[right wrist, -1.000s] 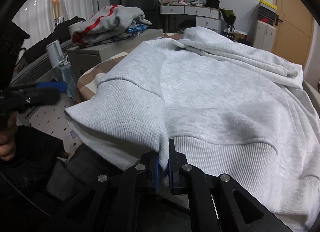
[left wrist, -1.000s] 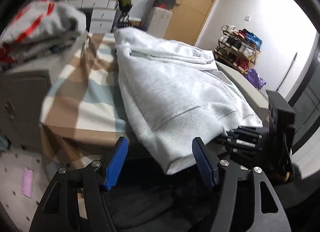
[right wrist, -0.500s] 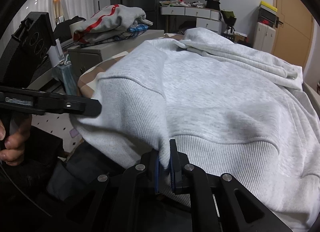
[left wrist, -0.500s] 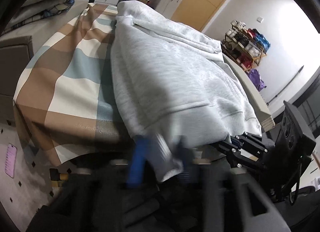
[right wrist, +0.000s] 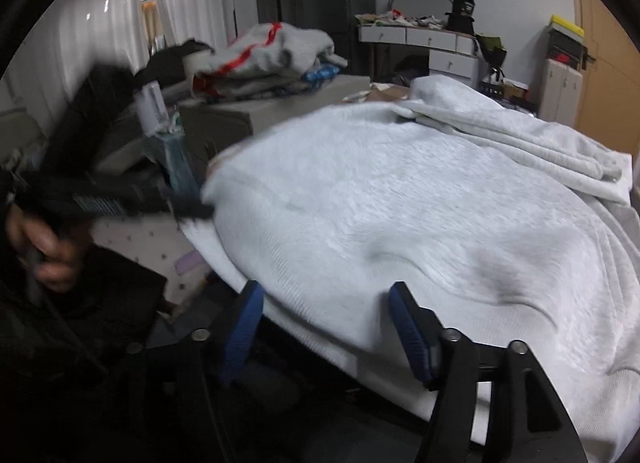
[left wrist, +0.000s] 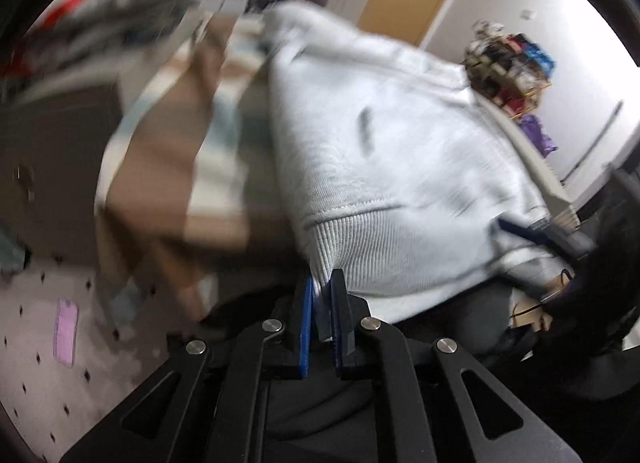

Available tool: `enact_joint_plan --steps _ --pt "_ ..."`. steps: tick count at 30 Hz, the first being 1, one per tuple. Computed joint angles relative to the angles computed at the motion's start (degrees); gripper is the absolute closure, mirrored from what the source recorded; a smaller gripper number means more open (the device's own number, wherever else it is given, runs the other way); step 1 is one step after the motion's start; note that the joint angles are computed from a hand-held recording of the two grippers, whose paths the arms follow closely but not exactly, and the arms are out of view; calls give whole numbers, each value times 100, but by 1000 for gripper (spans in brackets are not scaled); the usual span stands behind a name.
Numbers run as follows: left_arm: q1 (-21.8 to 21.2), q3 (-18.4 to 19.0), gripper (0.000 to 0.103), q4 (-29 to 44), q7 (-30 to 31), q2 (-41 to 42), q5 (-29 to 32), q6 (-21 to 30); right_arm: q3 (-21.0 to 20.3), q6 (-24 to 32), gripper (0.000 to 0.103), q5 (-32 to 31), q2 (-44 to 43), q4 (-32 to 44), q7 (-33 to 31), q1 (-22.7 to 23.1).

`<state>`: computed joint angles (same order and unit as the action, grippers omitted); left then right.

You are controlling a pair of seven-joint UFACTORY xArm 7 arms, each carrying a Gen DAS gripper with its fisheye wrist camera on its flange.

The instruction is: Fold large clothes

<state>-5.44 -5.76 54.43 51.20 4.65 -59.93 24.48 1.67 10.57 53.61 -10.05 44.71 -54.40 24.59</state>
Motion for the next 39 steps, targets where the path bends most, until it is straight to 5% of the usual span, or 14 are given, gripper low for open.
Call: enact_joint_plan --steps 5,9,12,15,17,20,22,26,27,30,36,39 --pt "113 39 94 28 395 -123 -265 484 -152 -18 36 16 -175 -27 354 -259" --pt "44 136 45 -45 654 -425 -367 474 -325 -274 34 -236 -340 -124 728 -421" --pt "49 254 43 125 849 -351 -779 689 -400 -464 33 -696 -440 -201 1253 -610" --pt "77 231 43 596 181 68 -668 800 -621 -620 31 -985 -507 -239 1538 -647" --pt "25 141 43 892 -426 361 -423 386 -527 -728 31 -1459 -490 -266 2075 -980" --pt "107 -166 43 1401 -881 872 -174 -170 107 -703 31 -2634 -443 -270 3484 -2155" --pt "-53 -110 43 1699 -1348 1155 466 -269 356 -600 31 -3237 -411 -217 4291 -2814" --pt "-248 -62 43 2058 -2020 1524 1699 -414 205 -214 31 -3800 -190 65 5243 -3262" --pt "-281 -41 47 2040 -2158 1539 1923 -514 124 -51 31 -3902 -84 189 5402 -3305" --pt "-322 -22 94 2011 -2581 1599 2385 -840 -152 143 31 -4063 167 416 5514 -3181" --pt "498 -810 102 1796 -2155 1380 1952 -1088 -483 477 31 -3634 586 975 5057 -2743" --pt "557 -813 102 1513 -2059 1079 1990 -1319 -466 659 31 -3573 741 1313 4848 -2710"
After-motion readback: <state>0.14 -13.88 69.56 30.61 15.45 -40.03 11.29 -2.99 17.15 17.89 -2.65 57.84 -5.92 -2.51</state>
